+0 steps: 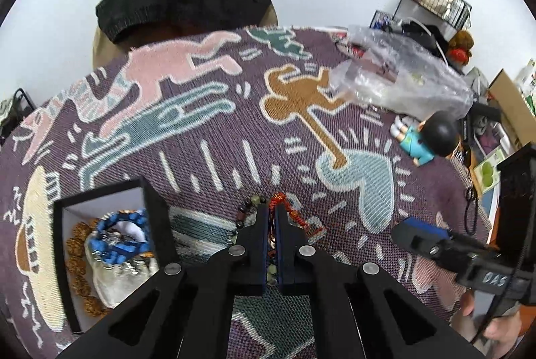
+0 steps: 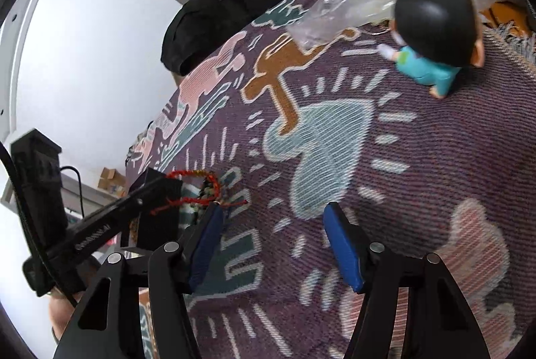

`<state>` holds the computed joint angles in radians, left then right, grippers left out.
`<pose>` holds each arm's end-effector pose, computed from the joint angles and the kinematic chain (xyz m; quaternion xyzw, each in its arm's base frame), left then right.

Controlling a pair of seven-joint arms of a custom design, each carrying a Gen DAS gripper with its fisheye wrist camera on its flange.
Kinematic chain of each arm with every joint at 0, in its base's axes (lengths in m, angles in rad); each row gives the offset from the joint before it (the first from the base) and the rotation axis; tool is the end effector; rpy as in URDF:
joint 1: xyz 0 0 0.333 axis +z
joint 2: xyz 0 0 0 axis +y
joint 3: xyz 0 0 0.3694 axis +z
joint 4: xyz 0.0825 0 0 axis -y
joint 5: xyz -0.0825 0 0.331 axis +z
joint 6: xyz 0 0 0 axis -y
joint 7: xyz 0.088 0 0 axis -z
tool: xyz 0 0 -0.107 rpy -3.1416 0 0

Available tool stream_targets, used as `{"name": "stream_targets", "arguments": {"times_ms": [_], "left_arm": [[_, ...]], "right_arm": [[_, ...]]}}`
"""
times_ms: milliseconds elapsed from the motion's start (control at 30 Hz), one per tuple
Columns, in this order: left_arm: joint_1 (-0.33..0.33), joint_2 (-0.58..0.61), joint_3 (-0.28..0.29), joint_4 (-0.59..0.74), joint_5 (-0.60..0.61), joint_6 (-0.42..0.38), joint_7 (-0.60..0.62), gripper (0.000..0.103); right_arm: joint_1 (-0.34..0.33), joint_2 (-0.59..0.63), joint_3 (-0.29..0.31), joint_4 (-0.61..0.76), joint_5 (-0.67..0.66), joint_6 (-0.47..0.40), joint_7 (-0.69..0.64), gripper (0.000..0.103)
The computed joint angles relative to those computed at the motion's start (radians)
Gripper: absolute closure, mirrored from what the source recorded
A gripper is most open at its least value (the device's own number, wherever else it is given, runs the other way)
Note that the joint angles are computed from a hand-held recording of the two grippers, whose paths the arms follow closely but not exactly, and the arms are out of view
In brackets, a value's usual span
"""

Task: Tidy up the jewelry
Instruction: 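Close the left tool on the red-string bead bracelet while the right tool opens over the green bracelet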

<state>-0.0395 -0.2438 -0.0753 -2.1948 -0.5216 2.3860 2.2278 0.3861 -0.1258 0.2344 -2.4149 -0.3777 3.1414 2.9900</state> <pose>0.4505 -0.0606 0.6059 -0.5006 0.8147 -0.2810 0.0821 0.3639 0.3064 0.5426 -0.4998 0.7619 0.0051 0.4120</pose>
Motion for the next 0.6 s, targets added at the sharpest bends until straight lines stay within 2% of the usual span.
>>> {"name": "stream_targets", "arguments": {"times_ms": [233, 300, 400, 600], "left_arm": [[0.019, -0.014, 0.039, 0.029, -0.054, -0.018, 0.036, 0.100], [0.026, -0.020, 0.049, 0.034, -0.069, -0.026, 0.048, 0.100], [0.038, -0.027, 0.060, 0.039, -0.088, -0.032, 0.064, 0.100], [0.063, -0.028, 0.081, 0.052, -0.117, -0.048, 0.092, 0.100]], "right_arm": [[0.083, 0.054, -0.038, 0.072, 0.100, -0.029, -0.118, 0.039], [0.091, 0.074, -0.037, 0.107, 0.104, -0.056, -0.139, 0.040], [0.107, 0.106, -0.041, 0.161, 0.132, -0.099, -0.196, 0.048], [0.124, 0.171, -0.043, 0.285, 0.158, -0.208, -0.289, 0.049]]}}
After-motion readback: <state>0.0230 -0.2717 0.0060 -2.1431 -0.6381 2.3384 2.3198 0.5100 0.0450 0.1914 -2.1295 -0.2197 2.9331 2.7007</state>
